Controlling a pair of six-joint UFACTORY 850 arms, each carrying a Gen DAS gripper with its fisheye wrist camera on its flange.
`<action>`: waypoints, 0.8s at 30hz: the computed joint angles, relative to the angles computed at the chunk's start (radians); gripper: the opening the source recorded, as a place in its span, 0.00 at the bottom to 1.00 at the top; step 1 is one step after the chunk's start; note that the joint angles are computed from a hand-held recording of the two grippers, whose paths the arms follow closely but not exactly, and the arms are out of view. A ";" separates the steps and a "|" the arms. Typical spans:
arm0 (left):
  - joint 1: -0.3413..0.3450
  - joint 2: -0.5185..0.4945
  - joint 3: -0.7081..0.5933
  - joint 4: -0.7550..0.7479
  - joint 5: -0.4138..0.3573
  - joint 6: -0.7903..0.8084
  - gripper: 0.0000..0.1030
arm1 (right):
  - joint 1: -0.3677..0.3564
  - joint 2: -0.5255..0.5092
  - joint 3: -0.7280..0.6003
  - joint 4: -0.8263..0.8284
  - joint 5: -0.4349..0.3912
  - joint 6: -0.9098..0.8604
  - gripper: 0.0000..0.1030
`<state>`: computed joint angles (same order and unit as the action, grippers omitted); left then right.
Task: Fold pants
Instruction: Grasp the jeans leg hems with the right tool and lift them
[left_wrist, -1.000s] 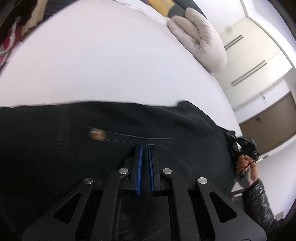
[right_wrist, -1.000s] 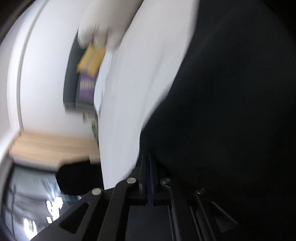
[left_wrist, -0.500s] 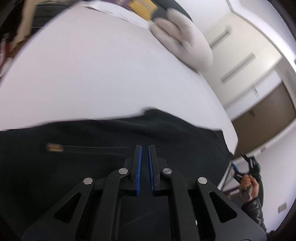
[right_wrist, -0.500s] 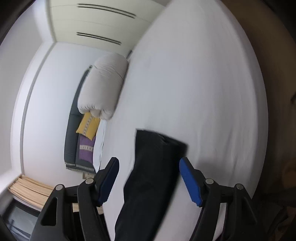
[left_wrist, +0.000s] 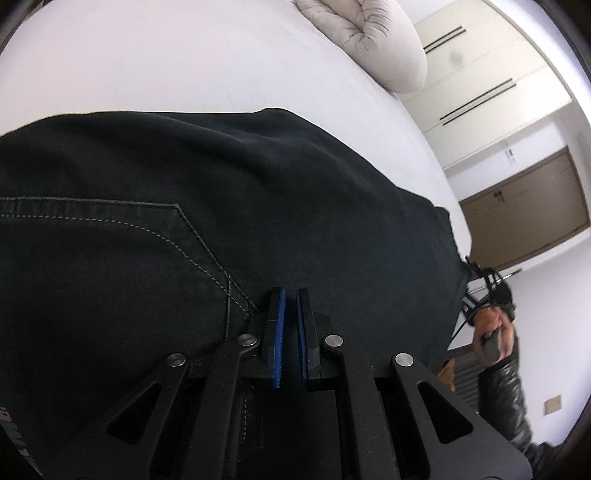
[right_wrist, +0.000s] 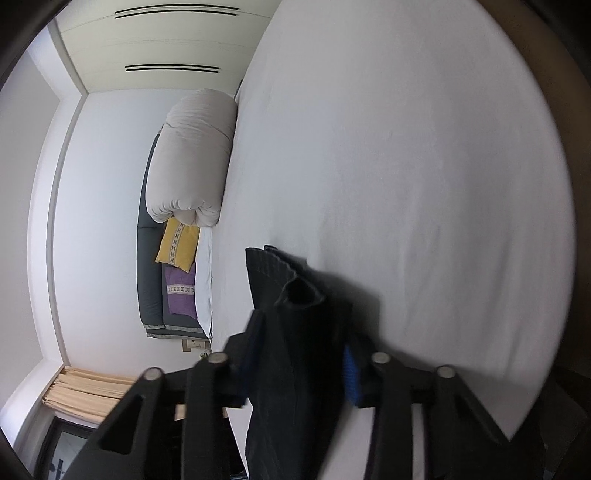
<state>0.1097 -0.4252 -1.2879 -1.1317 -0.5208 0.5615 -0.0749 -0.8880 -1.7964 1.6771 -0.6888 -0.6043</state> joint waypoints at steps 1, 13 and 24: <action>-0.003 0.004 0.003 0.011 0.005 -0.006 0.06 | 0.001 -0.011 -0.017 -0.010 -0.002 0.013 0.22; -0.029 0.021 0.019 -0.003 0.029 -0.003 0.06 | 0.032 0.001 -0.076 -0.297 0.101 0.080 0.10; -0.007 0.018 0.047 -0.125 0.014 0.089 0.06 | 0.264 0.154 -0.029 -0.866 0.249 0.094 0.10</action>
